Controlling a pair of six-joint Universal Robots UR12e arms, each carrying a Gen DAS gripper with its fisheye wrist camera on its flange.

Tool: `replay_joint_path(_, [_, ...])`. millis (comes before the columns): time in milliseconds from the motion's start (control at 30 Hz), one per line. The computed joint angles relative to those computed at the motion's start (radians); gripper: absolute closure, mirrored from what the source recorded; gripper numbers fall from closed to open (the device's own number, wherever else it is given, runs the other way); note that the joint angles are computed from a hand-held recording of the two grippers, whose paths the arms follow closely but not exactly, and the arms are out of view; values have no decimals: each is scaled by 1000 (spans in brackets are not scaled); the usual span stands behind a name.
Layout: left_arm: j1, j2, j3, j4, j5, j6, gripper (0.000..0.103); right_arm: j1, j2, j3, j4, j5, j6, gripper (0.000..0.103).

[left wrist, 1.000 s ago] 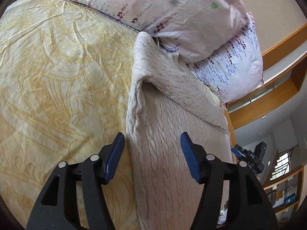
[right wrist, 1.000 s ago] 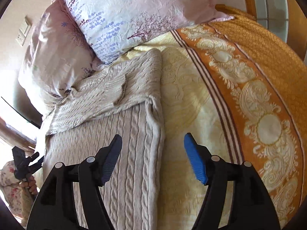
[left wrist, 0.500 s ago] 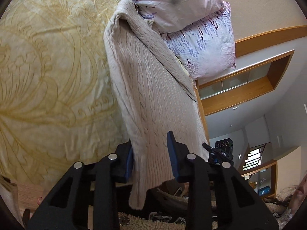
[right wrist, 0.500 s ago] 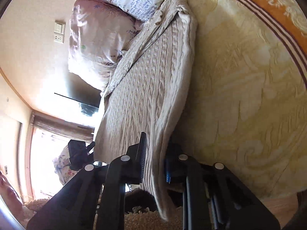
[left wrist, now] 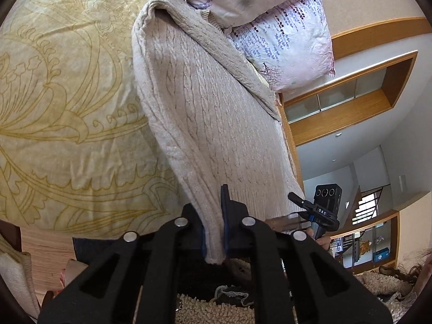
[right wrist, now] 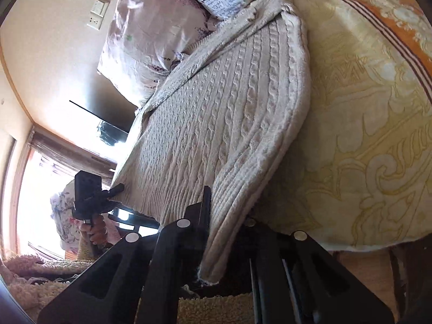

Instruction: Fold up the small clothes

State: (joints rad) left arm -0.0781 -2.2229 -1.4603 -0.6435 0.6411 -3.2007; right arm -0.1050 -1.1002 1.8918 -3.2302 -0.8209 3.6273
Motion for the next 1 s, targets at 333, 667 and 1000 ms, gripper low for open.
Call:
replay_joint_path(333, [-9,-41,70,326,159,-136,96,69,-8,-45,-186,-373,-105,97])
replay_joint_path(667, [-72,-119,218,473,508,-119,96,172,85,-181,-401,-863,-373,97])
replay_joint_path(1000, [-92,-229,421,453,570,-249,96,209,169,-372,-309,-1068,-432,97])
